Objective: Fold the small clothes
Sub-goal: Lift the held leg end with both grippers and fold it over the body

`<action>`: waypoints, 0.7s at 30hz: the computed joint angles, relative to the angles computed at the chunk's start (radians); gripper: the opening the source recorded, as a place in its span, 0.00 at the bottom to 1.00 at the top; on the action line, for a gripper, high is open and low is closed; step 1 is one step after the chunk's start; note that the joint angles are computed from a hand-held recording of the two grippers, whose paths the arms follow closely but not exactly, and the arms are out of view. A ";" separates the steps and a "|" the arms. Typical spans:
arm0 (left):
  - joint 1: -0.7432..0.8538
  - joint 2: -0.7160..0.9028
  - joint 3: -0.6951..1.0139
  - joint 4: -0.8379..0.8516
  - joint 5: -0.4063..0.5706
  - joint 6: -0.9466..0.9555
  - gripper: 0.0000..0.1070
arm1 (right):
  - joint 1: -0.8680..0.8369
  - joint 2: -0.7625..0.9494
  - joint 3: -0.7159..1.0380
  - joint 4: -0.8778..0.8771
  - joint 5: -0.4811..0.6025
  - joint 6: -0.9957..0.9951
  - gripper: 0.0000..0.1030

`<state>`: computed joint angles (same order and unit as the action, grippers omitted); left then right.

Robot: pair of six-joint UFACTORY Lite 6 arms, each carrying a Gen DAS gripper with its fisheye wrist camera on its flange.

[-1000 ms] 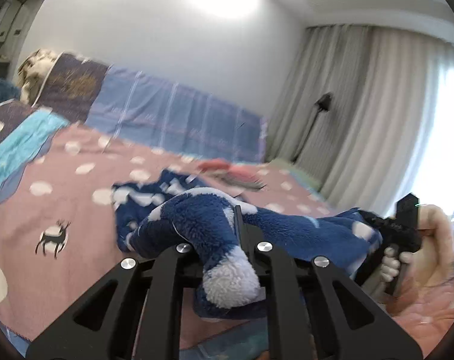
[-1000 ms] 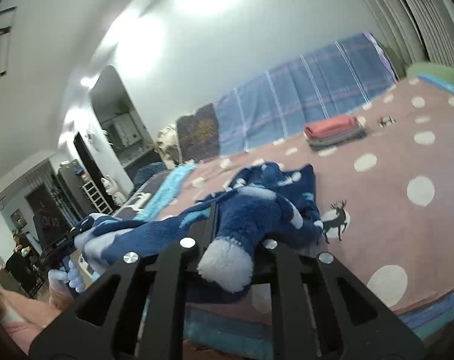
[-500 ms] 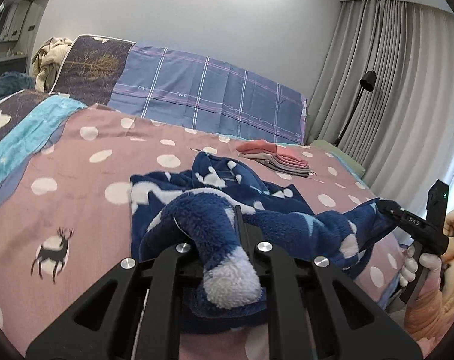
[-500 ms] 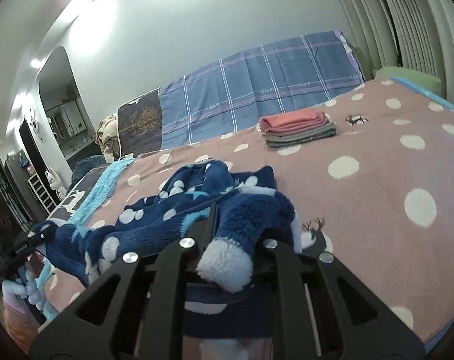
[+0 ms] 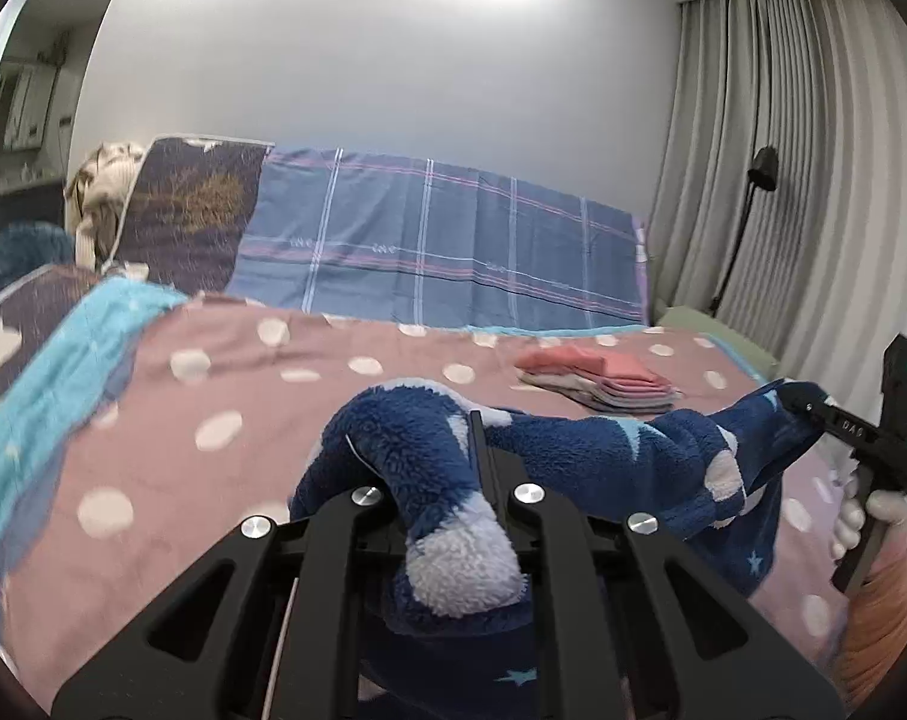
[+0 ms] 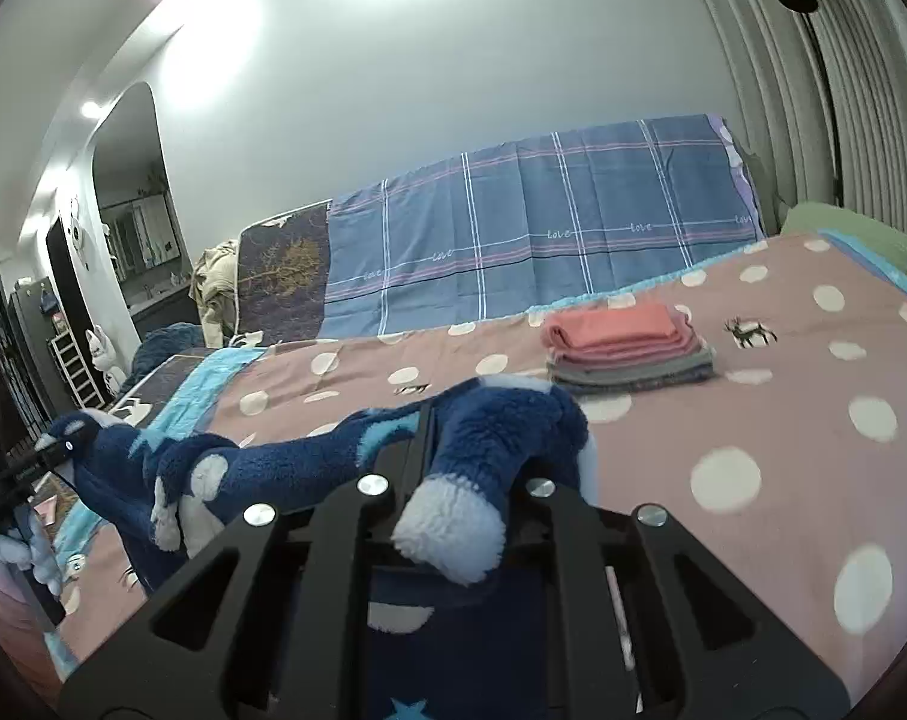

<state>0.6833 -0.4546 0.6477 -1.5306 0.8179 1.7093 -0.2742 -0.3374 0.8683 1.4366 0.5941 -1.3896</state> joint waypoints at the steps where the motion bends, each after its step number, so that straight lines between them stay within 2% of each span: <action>1: -0.051 0.046 0.037 -0.028 -0.054 0.017 0.11 | 0.017 0.055 0.042 0.006 -0.017 0.000 0.13; 6: -0.257 0.335 0.233 -0.199 -0.301 0.178 0.11 | 0.100 0.425 0.331 -0.032 -0.093 0.091 0.13; 9: -0.313 0.511 0.323 -0.354 -0.384 0.331 0.11 | 0.150 0.631 0.476 -0.055 -0.160 0.094 0.13; 11: -0.345 0.696 0.439 -0.392 -0.449 0.371 0.12 | 0.183 0.787 0.584 -0.124 -0.225 0.135 0.12; 14: -0.392 1.010 0.651 -0.197 -0.560 0.139 0.14 | 0.216 0.996 0.726 -0.336 -0.256 0.358 0.12; 15: -0.381 1.078 0.715 -0.092 -0.543 0.034 0.14 | 0.219 1.056 0.758 -0.365 -0.252 0.409 0.12; 16: -0.353 1.104 0.761 0.013 -0.483 -0.071 0.15 | 0.213 1.074 0.774 -0.364 -0.236 0.419 0.11; 17: -0.342 1.089 0.766 0.094 -0.465 -0.154 0.15 | 0.208 1.062 0.765 -0.340 -0.230 0.399 0.11; 18: -0.337 1.085 0.769 0.136 -0.457 -0.196 0.15 | 0.207 1.040 0.742 -0.293 -0.236 0.344 0.11; 21: -0.320 1.077 0.767 0.167 -0.430 -0.221 0.15 | 0.221 1.020 0.713 -0.293 -0.264 0.334 0.11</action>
<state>0.3630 0.6225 1.4144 -1.3636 0.3874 1.4880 -0.0529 0.6822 1.5815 1.1440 0.3303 -1.0553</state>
